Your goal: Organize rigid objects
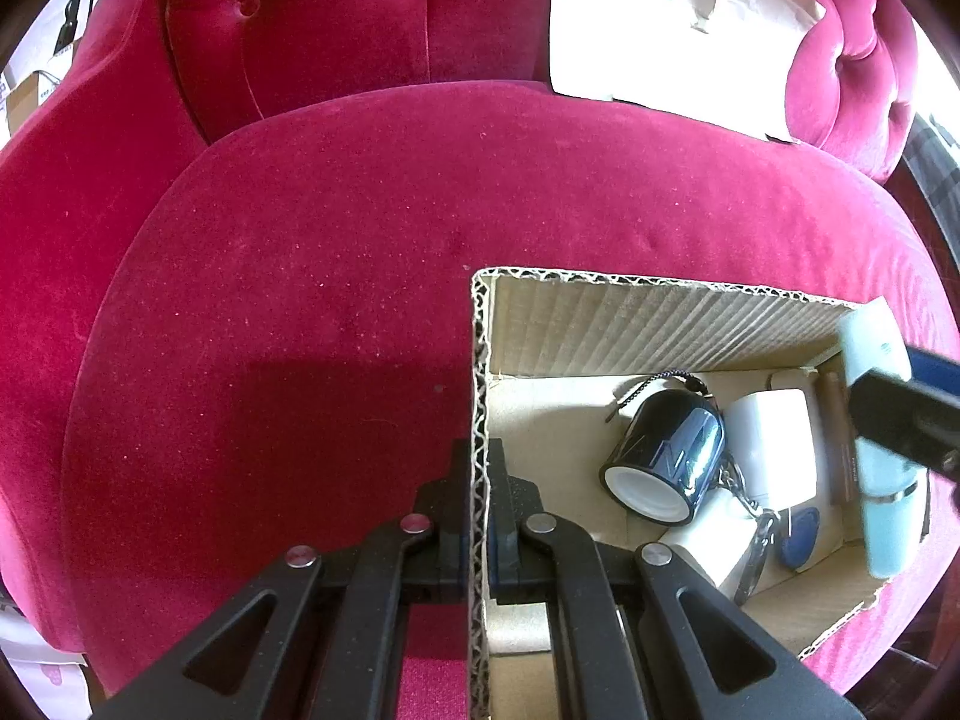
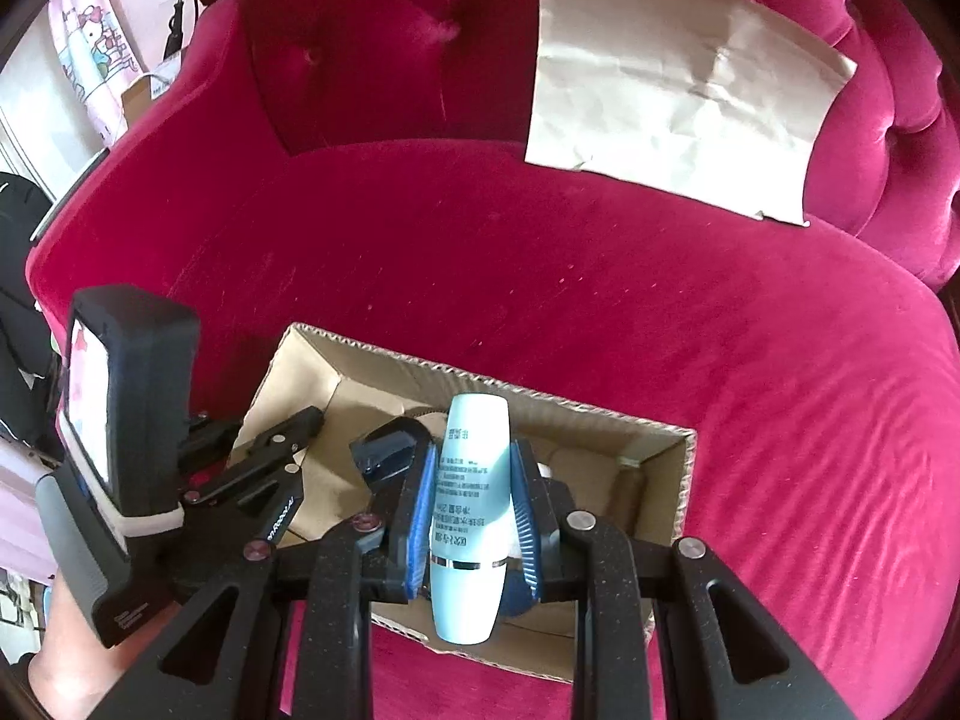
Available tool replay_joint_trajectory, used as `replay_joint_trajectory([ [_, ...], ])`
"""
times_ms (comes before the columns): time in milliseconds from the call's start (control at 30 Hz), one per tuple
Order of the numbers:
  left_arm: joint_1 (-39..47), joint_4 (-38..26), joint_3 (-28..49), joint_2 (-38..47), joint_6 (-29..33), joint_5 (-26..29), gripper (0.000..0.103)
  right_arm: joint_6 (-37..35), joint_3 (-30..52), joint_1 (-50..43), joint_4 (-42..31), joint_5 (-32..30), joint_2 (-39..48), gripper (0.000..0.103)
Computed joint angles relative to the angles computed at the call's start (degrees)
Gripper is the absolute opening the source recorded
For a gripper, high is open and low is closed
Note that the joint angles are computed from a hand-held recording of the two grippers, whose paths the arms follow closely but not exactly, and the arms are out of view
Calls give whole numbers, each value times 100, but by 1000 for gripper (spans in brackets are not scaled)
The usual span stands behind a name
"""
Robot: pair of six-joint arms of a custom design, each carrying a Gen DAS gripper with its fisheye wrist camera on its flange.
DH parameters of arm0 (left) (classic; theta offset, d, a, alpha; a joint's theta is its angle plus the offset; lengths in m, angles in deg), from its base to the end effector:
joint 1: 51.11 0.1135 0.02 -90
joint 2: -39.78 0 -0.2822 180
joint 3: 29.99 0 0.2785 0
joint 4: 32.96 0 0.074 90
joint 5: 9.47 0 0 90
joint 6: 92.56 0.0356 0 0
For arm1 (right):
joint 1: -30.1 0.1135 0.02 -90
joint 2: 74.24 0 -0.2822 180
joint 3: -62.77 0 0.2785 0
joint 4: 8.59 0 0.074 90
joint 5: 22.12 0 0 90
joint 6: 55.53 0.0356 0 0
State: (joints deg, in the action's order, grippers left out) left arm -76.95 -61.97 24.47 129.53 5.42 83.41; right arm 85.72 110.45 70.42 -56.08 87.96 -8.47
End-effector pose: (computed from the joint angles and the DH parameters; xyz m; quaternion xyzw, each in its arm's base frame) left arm 0.2635 -0.1296 0.1361 0.2888 0.9309 -0.0587 0.2158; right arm 0.1706 0.1287 0.1865 0.1284 0.9545 0.0304 0.2674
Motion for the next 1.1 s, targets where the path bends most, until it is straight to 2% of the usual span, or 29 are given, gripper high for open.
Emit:
replay_joint_trajectory([
  [200,13,-16,1,-11,13,12,3,-49,-52,-21,369,-147,285,25],
  [567,24,9,-2,12,53,17,3,-95,-100,-98,569,-267,338,27],
  [700,28,6,-1,9,56,20,3,-67,-47,5,473,3,355,67],
  [800,24,13,-5,7,61,15,3,-2,41,117,308,290,347,87],
  [900,5,24,-9,11,48,-4,3,49,85,151,199,458,369,103],
  [1100,-12,26,-17,3,36,-16,3,48,118,69,93,539,454,103],
])
